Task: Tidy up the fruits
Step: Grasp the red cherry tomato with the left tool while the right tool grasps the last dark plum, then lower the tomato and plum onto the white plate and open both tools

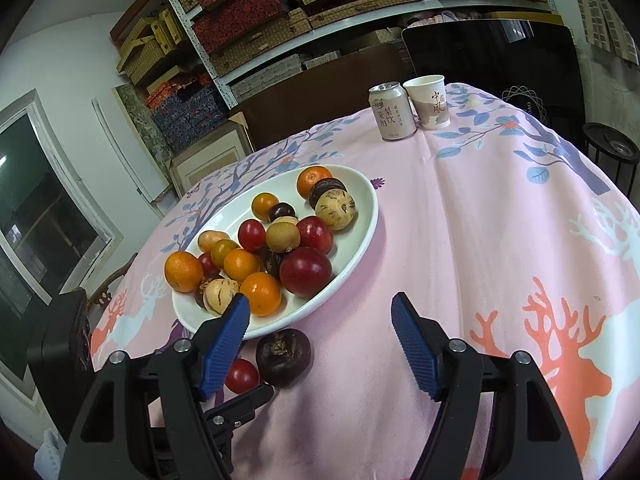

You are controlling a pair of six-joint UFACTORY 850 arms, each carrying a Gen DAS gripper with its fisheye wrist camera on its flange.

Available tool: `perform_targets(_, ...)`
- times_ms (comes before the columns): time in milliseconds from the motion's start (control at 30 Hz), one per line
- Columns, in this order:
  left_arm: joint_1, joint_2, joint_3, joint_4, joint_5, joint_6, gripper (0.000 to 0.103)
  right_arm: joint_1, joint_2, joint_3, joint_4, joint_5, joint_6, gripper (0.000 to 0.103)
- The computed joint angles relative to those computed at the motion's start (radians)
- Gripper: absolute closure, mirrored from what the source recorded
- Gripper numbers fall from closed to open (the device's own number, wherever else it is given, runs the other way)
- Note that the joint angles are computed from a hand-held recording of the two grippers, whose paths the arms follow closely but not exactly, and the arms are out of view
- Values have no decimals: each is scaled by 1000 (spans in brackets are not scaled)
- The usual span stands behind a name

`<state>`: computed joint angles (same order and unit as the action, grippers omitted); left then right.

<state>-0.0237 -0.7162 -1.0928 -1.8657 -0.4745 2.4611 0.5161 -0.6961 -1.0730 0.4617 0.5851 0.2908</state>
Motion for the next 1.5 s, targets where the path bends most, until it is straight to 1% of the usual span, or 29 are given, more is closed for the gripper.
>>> perform_targets(33, 2, 1, 2, -8, -2, 8, 71, 1, -2, -2, 5, -3, -6, 29)
perform_targets(133, 12, 9, 14, -16, -4, 22, 72, 6, -9, -12, 23, -16, -32, 29)
perform_targets(200, 26, 27, 40, -85, 2, 94, 72, 10, -20, -27, 23, -35, -49, 29)
perform_targets(267, 46, 43, 59, -126, -7, 124, 72, 17, -33, -49, 28, -62, -88, 29)
perform_targets(367, 83, 59, 75, -203, -8, 155, 72, 39, -64, -104, 108, -124, -241, 29)
perform_targets(433, 98, 57, 74, -270, 5, 186, 72, 55, -91, -148, 229, -161, -398, 29)
perform_targets(467, 103, 54, 67, -266, 9, 166, 72, 62, -107, -174, 308, -181, -495, 29)
perform_targets(500, 106, 49, 57, -256, 14, 143, 72, 65, -118, -192, 350, -194, -549, 29)
perform_targets(567, 105, 45, 51, -289, 26, 165, 72, 69, -135, -217, 396, -213, -609, 29)
perform_targets(633, 107, 44, 51, -293, 23, 173, 72, 67, -147, -238, 411, -239, -637, 29)
perform_targets(667, 106, 44, 52, -299, 21, 181, 72, 67, -155, -252, 430, -255, -661, 32)
perform_targets(700, 105, 46, 55, -313, 20, 196, 72, 67, -162, -262, 444, -267, -680, 40)
perform_targets(733, 104, 46, 56, -327, 21, 210, 72, 69, -168, -273, 501, -271, -737, 43)
perform_targets(767, 102, 46, 56, -333, 21, 217, 72, 72, -169, -275, 521, -260, -751, 57)
perform_targets(800, 103, 45, 55, -323, 21, 207, 72, 70, -167, -272, 500, -264, -729, 60)
perform_targets(967, 101, 52, 63, -356, 13, 239, 72, 67, -135, -219, 345, -253, -565, 60)
perform_targets(1067, 97, 60, 68, -394, 8, 273, 72, 75, -87, -144, 231, -193, -419, 60)
perform_targets(1133, 93, 67, 69, -415, 3, 295, 72, 79, -59, -104, 187, -151, -357, 60)
perform_targets(1200, 87, 70, 55, -410, 2, 282, 72, 80, -32, -77, 208, -101, -368, 60)
perform_targets(1267, 76, 68, 32, -422, 11, 277, 72, 72, -16, -83, 252, -73, -415, 60)
perform_targets(1300, 68, 63, 8, -428, 17, 265, 72, 63, -15, -100, 272, -78, -445, 60)
perform_targets(1400, 55, 38, -61, -382, 37, 178, 72, 35, -39, -181, 324, -97, -531, 60)
perform_targets(1500, 34, -1, -141, -375, 71, 134, 72, 8, -98, -289, 385, -145, -624, 59)
